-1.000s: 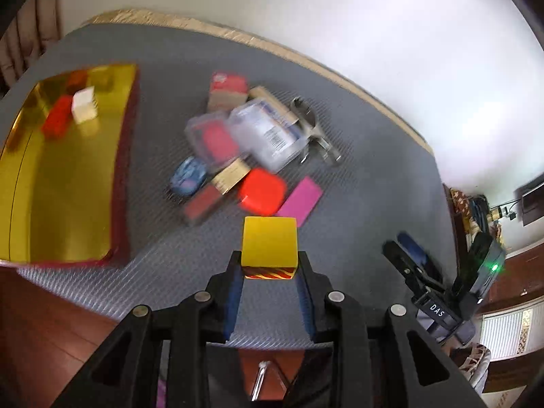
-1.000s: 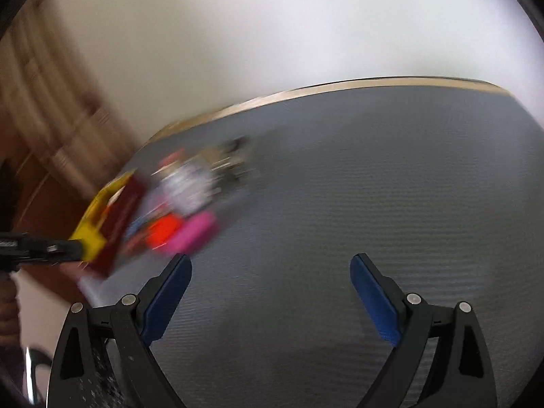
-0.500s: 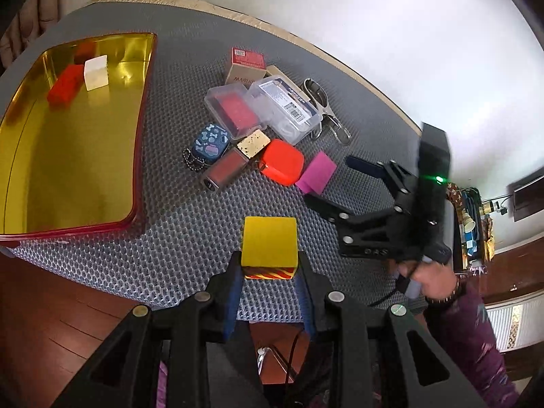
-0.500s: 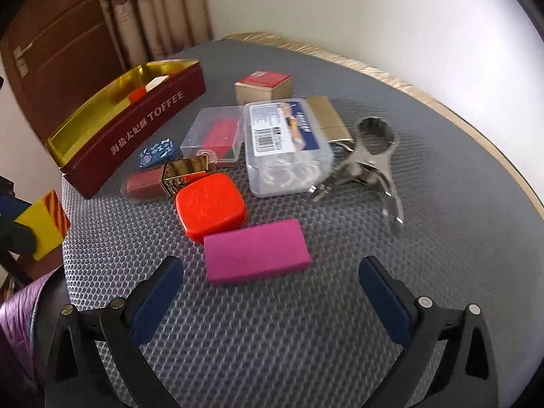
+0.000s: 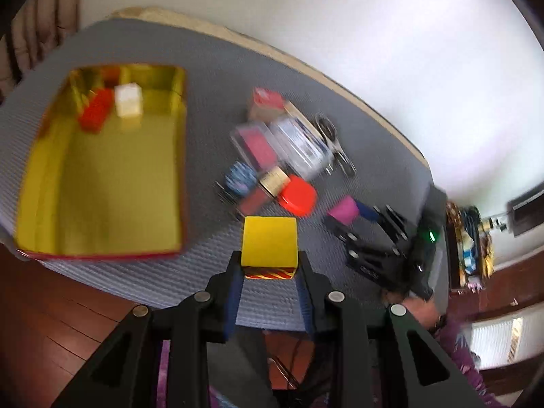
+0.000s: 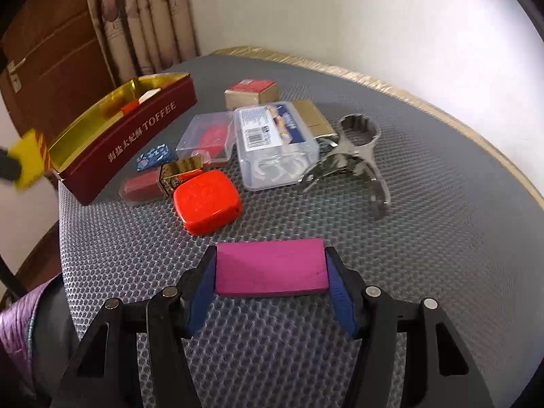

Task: Organize rigid objects
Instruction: 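Place the yellow cube in the tin and open the left gripper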

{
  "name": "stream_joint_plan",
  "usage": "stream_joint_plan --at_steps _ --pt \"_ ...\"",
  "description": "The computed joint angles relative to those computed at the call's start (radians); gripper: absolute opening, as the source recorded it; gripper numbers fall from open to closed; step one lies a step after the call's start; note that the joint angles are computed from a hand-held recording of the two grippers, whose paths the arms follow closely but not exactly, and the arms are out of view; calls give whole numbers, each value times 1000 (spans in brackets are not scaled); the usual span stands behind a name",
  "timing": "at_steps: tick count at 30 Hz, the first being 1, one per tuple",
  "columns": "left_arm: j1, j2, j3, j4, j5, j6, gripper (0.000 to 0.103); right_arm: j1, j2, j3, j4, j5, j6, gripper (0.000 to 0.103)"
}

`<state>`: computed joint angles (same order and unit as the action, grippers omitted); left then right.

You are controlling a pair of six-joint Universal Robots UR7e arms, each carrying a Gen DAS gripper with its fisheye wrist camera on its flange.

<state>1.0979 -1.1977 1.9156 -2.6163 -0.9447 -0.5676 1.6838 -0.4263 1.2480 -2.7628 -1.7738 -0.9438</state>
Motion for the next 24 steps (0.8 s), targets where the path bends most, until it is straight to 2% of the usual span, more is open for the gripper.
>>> stream_joint_plan --at_steps 4,7,12,17,24 --pt "8 -39 -17 40 101 -2 30 -18 -20 3 -2 43 65 58" --pt "45 -37 -59 87 162 7 30 -22 -15 -18 27 55 99 58" --pt "136 10 -142 112 183 23 30 -18 -17 -10 21 39 90 58" --pt "217 59 -212 83 148 57 30 -21 -26 -5 30 30 95 58" --pt "252 130 -307 109 161 119 30 -17 -10 -28 45 7 104 58"
